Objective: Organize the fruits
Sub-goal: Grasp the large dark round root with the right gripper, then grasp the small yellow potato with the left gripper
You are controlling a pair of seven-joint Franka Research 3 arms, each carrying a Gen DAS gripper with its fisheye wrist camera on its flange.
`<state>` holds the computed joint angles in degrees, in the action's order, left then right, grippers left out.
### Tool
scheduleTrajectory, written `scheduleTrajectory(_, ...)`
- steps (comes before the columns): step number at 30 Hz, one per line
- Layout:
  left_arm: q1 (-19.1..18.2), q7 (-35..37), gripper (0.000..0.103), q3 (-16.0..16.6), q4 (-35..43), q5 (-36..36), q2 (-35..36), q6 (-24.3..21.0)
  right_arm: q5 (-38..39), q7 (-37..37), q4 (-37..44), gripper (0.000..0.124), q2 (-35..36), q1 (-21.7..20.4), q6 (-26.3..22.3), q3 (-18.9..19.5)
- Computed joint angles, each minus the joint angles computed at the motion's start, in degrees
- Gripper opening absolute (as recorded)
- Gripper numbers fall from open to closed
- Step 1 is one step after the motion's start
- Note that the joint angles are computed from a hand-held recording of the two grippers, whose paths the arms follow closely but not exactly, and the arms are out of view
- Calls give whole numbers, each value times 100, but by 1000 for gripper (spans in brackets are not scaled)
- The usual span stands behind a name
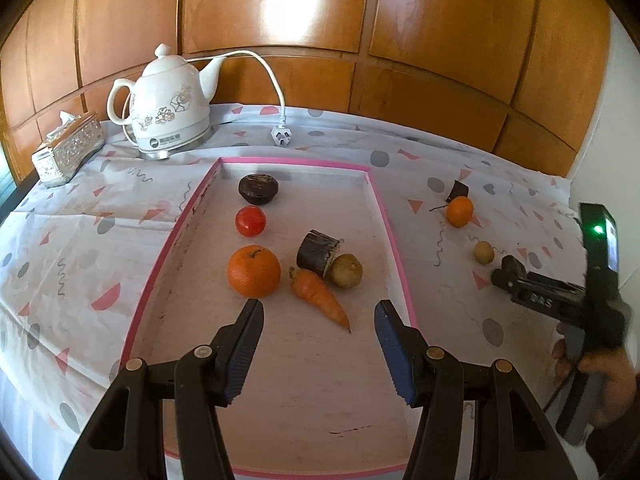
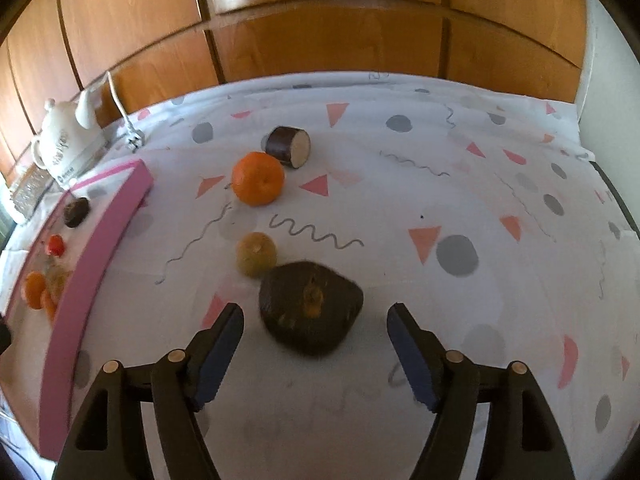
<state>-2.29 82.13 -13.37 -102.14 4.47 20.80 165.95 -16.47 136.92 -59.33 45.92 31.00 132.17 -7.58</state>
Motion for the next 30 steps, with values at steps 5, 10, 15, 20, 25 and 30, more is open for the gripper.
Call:
scheduleTrajectory(5,9,99,59,-62,69,-25,26,-51,9,-233,5,51,-13,-55,-7,21)
scheduleTrajectory(10,-61,173,59,-75,262,-18,116,-215,-854,322,-518,51,-383,335,-331,-474)
scheduleTrajectory(15,-96,418,59,-210,535,-116,261,-386,-1467,1003,-1003,51,-646,341,-708,-508)
scheduleTrajectory(20,-110,806,59,-430,1025,-398,549,-782,-1524,1291,-1529,52,-964,94,-206,-260)
scheduleTrajectory(25,-314,973,59,-434,1559,-519,877,-1191,-1459,1537,-1985,52,-1190,-71,375,-178)
scheduleTrajectory(30,-518,1064,59,-439,2221,-584,1302,-1583,-1494,1609,-2035,53,-1204,-67,457,-186)
